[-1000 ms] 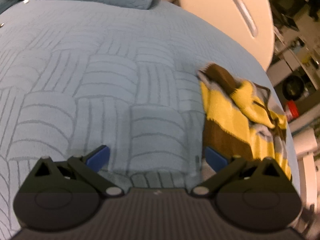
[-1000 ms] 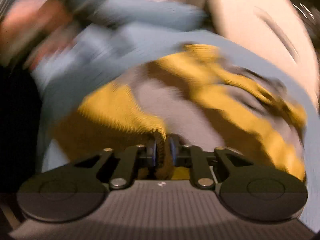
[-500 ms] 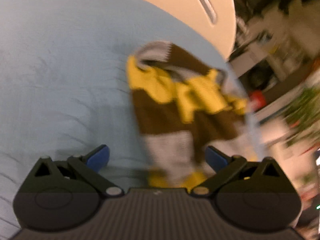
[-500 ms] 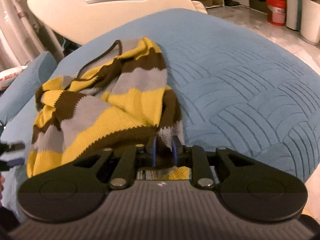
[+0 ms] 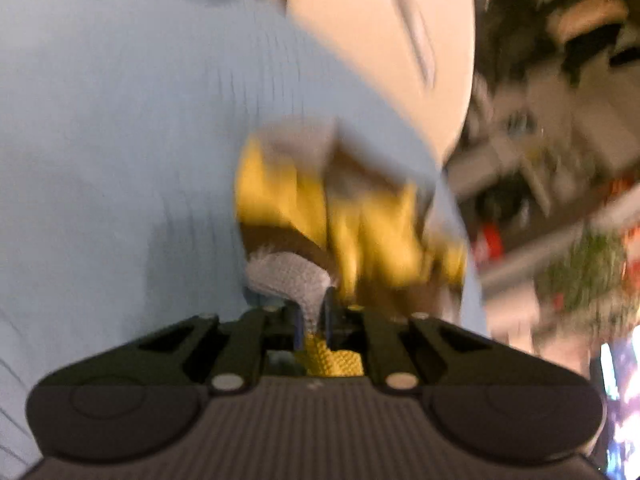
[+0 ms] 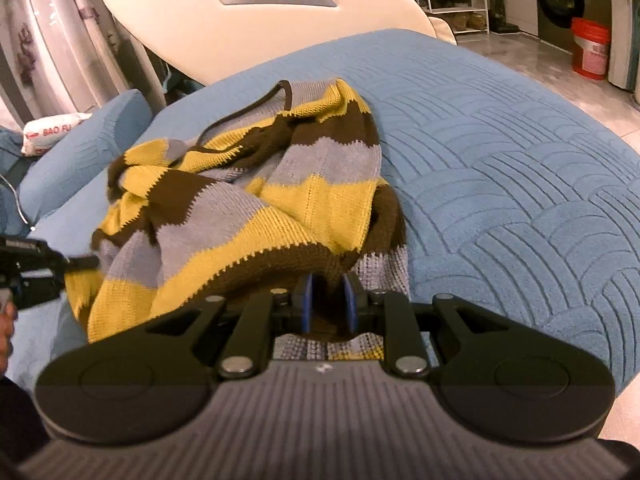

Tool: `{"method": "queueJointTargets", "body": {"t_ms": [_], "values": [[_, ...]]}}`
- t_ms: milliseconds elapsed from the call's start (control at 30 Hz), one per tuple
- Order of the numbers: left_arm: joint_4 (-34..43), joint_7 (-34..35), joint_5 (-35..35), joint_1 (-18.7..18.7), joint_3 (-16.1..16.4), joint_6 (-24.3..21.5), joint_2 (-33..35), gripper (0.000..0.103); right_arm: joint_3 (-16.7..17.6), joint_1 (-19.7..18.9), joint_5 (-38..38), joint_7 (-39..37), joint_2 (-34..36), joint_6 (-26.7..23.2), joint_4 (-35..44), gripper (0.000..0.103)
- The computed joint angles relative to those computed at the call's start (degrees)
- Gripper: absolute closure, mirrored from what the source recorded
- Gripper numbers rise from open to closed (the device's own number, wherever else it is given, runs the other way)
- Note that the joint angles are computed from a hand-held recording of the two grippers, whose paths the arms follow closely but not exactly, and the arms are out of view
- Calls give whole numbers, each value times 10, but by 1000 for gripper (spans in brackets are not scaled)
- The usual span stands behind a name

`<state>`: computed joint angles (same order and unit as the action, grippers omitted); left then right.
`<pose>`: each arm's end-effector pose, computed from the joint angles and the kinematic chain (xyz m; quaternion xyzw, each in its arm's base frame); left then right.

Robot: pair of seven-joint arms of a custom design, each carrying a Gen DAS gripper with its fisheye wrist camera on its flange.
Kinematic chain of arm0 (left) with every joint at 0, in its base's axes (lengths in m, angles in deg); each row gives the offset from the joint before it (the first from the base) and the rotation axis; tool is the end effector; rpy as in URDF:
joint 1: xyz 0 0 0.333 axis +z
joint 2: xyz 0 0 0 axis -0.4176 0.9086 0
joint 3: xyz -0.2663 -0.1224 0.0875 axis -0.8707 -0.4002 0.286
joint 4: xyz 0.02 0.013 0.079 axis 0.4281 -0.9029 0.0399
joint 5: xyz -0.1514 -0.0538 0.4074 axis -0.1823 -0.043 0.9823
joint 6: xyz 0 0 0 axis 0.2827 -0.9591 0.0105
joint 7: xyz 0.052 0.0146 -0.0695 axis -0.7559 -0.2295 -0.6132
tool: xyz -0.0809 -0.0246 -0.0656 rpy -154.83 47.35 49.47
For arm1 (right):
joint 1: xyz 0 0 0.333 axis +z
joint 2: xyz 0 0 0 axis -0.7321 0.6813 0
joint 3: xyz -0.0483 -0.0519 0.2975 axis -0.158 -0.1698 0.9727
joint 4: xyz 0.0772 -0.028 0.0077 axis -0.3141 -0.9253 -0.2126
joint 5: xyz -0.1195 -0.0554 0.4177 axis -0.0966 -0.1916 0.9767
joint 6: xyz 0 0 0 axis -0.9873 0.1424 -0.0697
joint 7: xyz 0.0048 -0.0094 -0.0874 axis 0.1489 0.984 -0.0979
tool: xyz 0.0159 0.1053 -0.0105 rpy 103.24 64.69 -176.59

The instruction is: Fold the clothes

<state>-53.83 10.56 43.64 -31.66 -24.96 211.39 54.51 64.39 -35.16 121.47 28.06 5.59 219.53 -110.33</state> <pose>0.4702 -0.3126 0.6525 -0.8139 0.3121 -0.4667 0.1495 0.6044 0.0939 0.5783 -0.7145 0.5466 -0.1083 0.4231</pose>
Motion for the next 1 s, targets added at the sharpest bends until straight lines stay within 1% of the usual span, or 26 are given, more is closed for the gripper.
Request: {"method": "queueJointTargets", "body": {"t_ms": [100,133,167,200,233,267,300,333,367,400,433,467,500,533,567,633,667,700,733,767,800,833,867,900,967,1000], "values": [[8,-35,92,56,-23,-113,-83,92,-7,3,42,-27,-3,-5,-1,81],[11,-36,104,71,-26,-157,-105,91,-11,7,61,-44,-5,-10,-2,81],[11,-25,101,73,-15,-186,-122,86,-13,9,81,-62,-6,-15,-2,81],[5,5,58,59,16,-183,-131,81,-15,10,99,-78,-8,-20,-3,81],[-2,37,14,45,44,-182,-139,81,-16,9,104,-85,-7,-32,-1,81],[-12,67,-29,31,66,-179,-144,76,-15,8,103,-90,-6,-51,3,77],[-20,88,-62,28,74,-184,-149,74,-15,7,103,-96,-4,-69,7,73],[-24,81,-63,33,62,-204,-154,73,-14,6,103,-103,-4,-79,9,66],[-29,75,-67,42,48,-224,-160,63,-13,6,103,-118,-5,-94,10,62],[-33,69,-70,48,35,-244,-164,41,-13,8,107,-149,-12,-123,8,61],[-37,63,-72,53,24,-265,-168,29,-13,11,111,-181,-26,-143,-3,59],[-46,46,-75,55,13,-276,-174,19,-13,15,114,-211,-39,-162,-14,52],[-67,7,-79,57,3,-264,-185,19,-13,20,116,-241,-52,-182,-24,48],[-83,-24,-83,56,-6,-253,-193,19,-14,26,115,-268,-64,-201,-32,42],[-91,-35,-89,50,-8,-243,-192,19,-14,32,113,-294,-76,-221,-40,38],[-95,-41,-92,41,-14,-226,-181,18,-9,48,98,-347,-103,-222,-68,32],[-93,-40,-91,37,-17,-219,-172,18,12,54,68,-391,-118,-189,-90,32],[-89,-38,-88,34,-21,-213,-163,17,29,63,41,-411,-126,-140,-108,32],[-85,-32,-86,29,-22,-210,-156,16,38,71,22,-415,-128,-108,-117,32],[-87,-24,-86,22,-18,-207,-157,14,54,75,-13,-404,-119,-68,-119,33],[-76,-9,-85,17,-18,-200,-141,14,72,72,-50,-389,-106,-48,-115,35],[-58,23,-85,7,-14,-190,-119,14,69,79,-48,-354,-89,-59,-98,61],[-43,41,-82,2,-14,-189,-105,14,57,86,-41,-322,-78,-102,-73,97],[-20,77,-77,-4,-11,-183,-81,14,49,95,-35,-317,-79,-118,-66,97],[27,146,-55,-12,-9,-176,-36,11,21,117,20,-342,-87,-192,-50,97],[55,183,-44,-17,-9,-178,-9,7,5,128,51,-370,-93,-257,-42,97]]}}
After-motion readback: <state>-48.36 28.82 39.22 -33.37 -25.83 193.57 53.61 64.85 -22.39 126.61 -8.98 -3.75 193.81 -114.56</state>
